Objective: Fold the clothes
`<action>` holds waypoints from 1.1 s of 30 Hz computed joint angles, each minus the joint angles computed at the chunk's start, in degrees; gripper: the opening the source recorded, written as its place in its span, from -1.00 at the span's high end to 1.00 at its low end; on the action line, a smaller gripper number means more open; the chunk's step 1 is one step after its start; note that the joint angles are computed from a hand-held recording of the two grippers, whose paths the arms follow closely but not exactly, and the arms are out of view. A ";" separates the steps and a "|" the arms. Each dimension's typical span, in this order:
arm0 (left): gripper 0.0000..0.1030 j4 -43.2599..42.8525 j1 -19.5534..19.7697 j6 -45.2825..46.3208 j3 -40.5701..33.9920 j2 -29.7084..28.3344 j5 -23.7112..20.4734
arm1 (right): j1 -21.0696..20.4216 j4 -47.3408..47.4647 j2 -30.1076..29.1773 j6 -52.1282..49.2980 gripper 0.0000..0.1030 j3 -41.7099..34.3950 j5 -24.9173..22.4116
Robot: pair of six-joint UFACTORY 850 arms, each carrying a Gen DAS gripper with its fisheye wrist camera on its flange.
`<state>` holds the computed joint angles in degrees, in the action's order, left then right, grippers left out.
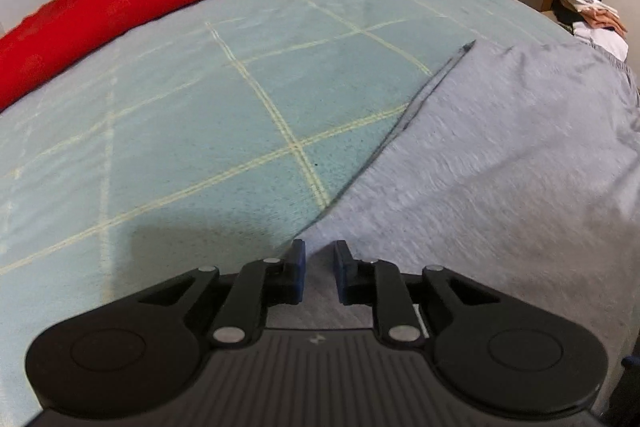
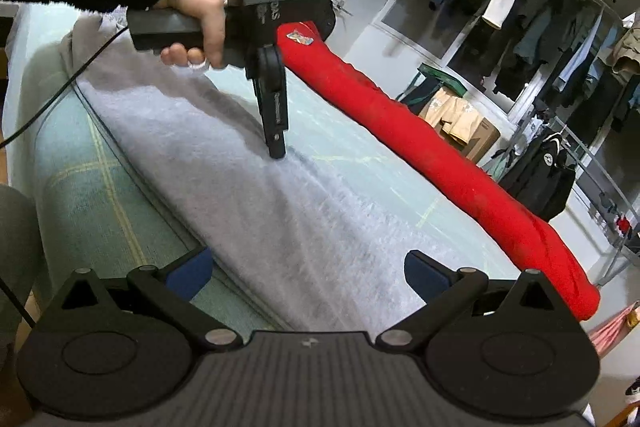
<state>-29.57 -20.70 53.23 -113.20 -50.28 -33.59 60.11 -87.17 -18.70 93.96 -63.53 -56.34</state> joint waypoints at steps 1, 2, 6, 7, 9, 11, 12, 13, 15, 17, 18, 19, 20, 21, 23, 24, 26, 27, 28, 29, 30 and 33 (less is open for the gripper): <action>0.69 -1.05 0.14 1.85 2.42 1.80 0.89 | 0.25 0.34 0.13 0.19 -1.00 0.09 -0.33; 0.64 -2.33 0.34 3.82 4.81 3.61 1.58 | 0.40 0.57 0.32 0.60 -1.00 0.25 -0.46; 0.50 -8.93 1.98 10.73 16.04 11.79 3.31 | 0.31 1.14 1.21 2.97 -1.00 0.75 -0.03; 0.45 -10.54 2.50 12.40 18.41 13.35 3.53 | 0.38 1.04 1.30 3.24 -1.00 0.77 -0.12; 0.33 -13.64 3.58 15.66 22.88 16.34 3.76 | 0.51 0.84 1.48 3.77 -1.00 0.81 -0.30; 0.27 -16.19 4.63 18.35 26.87 19.01 3.90 | 0.54 0.64 1.66 4.28 -1.00 0.69 -0.02; 0.27 -15.81 4.75 17.70 27.89 19.35 4.56 | 0.57 0.67 1.68 4.49 -1.00 0.55 0.11; 0.27 -14.97 4.91 16.16 28.43 19.20 5.21 | 0.61 0.69 1.69 4.70 -1.00 0.40 0.24; 0.22 -12.28 5.20 11.65 29.47 18.56 7.50 | 0.54 1.15 1.72 5.20 -1.00 0.01 0.56; 0.12 -13.87 5.62 10.25 30.14 18.05 11.10 | 0.42 1.80 1.76 5.71 -1.00 -0.43 0.90; 0.12 -15.60 5.87 9.81 30.16 17.72 12.55 | 0.36 2.12 1.78 5.97 -1.00 -0.65 1.07; 0.12 -17.55 6.11 9.59 30.16 17.38 14.01 | 0.29 2.60 1.82 6.19 -1.00 -0.89 1.20; 0.13 -17.39 6.20 7.52 29.94 17.04 15.59 | 0.18 3.27 1.88 6.35 -1.00 -1.13 1.28; 0.16 -14.83 6.05 3.97 29.80 16.98 17.66 | 0.06 3.86 1.88 6.51 -1.00 -1.36 1.33; 0.20 -15.15 6.60 1.87 29.99 17.60 16.92 | -0.33 4.95 1.94 6.71 -1.00 -1.77 1.89; 0.20 -18.38 7.00 4.20 30.72 18.32 16.38 | -0.54 5.09 2.08 6.89 -1.00 -1.82 2.46; 0.11 -28.64 7.97 13.86 33.69 20.75 14.78 | -1.09 4.89 2.37 7.61 -1.00 -1.96 4.12; 0.07 -32.95 8.45 17.93 35.18 21.91 13.91 | -1.50 4.83 2.37 7.79 -1.00 -2.23 5.26; 0.00 -36.13 8.86 21.08 36.75 22.93 13.44 | -2.18 4.65 2.39 7.93 -1.00 -2.54 6.81; -0.02 -38.84 9.20 23.81 38.23 23.87 13.16 | -2.90 4.54 2.37 8.07 -1.00 -2.91 8.44; -0.02 -40.56 9.27 25.67 39.51 24.55 13.78 | -3.81 4.51 2.16 8.30 -1.00 -3.50 10.34; -0.03 -44.54 9.40 30.20 42.48 25.81 16.42 | -7.29 5.41 0.64 8.48 -1.00 -6.32 16.74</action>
